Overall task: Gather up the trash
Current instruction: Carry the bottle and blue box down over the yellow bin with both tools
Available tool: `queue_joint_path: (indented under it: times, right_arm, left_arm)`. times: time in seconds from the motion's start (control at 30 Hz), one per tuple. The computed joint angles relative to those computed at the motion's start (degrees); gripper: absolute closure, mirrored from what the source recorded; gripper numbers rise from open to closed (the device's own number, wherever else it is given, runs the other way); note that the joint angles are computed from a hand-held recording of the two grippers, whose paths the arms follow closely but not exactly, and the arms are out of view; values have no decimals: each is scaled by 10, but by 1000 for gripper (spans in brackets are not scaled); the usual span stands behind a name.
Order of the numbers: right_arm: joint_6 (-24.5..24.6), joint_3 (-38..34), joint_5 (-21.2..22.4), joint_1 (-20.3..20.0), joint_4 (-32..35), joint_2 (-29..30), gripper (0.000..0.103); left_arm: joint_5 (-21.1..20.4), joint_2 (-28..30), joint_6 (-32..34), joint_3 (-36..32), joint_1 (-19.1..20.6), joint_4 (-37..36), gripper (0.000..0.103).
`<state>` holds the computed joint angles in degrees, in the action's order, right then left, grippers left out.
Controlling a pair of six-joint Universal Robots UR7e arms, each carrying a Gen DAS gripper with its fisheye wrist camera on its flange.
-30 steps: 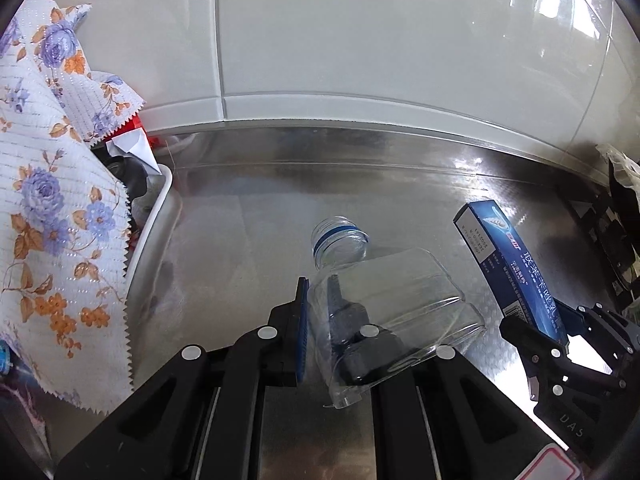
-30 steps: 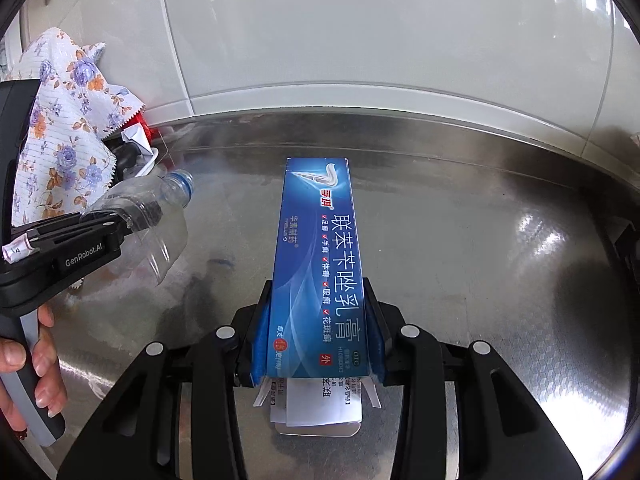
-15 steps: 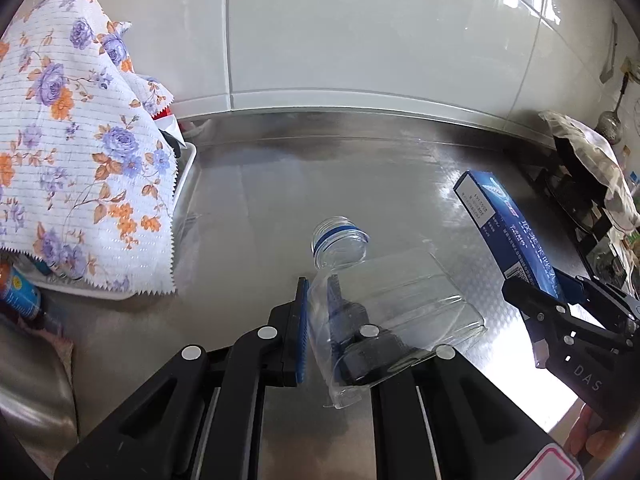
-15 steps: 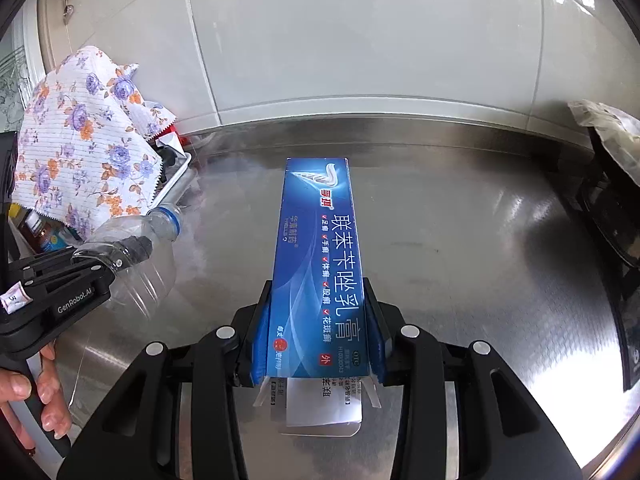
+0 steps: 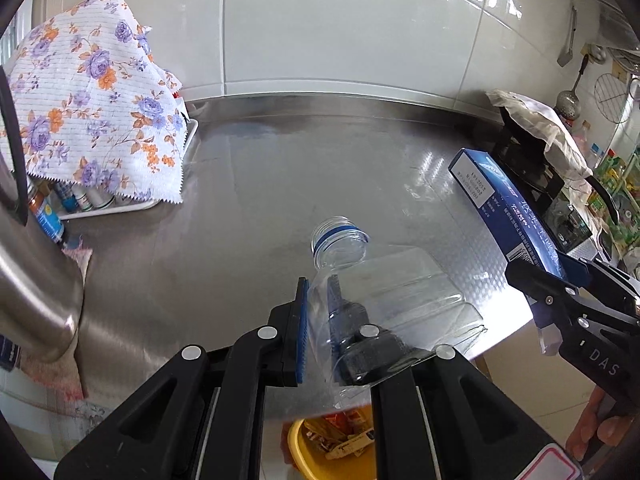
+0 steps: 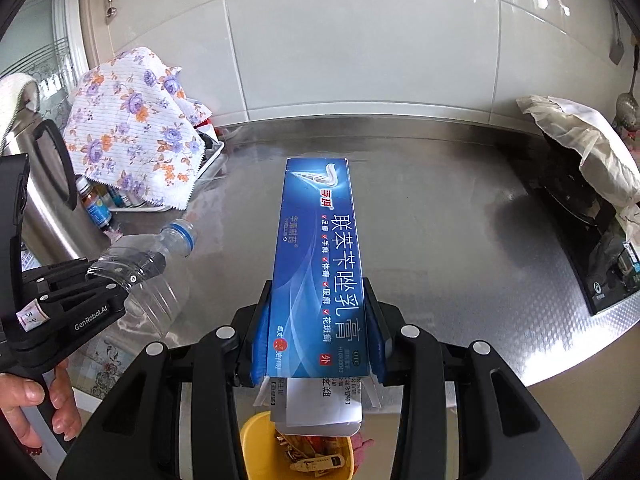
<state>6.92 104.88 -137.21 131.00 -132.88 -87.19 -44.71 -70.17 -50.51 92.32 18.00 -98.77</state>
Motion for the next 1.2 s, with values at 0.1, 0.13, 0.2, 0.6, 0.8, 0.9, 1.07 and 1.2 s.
queue_joint_path:
  times: [0.1,0.13,0.2,0.6,0.8,0.9,1.07,1.2]
  right_arm:
    - [12,19,2,19,28,-28,62]
    - [17,26,2,27,39,-38,62]
    - [33,37,5,39,68,-57,62]
    - [127,110,52,88,222,-155,62]
    - [158,151,77,73,254,-181,62]
    - [164,177,90,55,254,-188,62]
    - [152,227,111,18,243,-196,61]
    - [136,271,131,-25,224,-203,62]
  left_arm:
    - [-4,-15,-45,17,-27,32,93]
    - [-4,-18,-55,22,-32,38,93]
    - [-16,-26,-92,32,-52,63,93]
    - [-106,-46,-230,96,-135,122,93]
    - [-156,-55,-201,149,-129,80,93]
    - [-175,-60,-176,181,-117,48,93]
    - [-209,-61,-135,236,-92,1,93]
    - [-234,-52,-108,274,-74,-34,93]
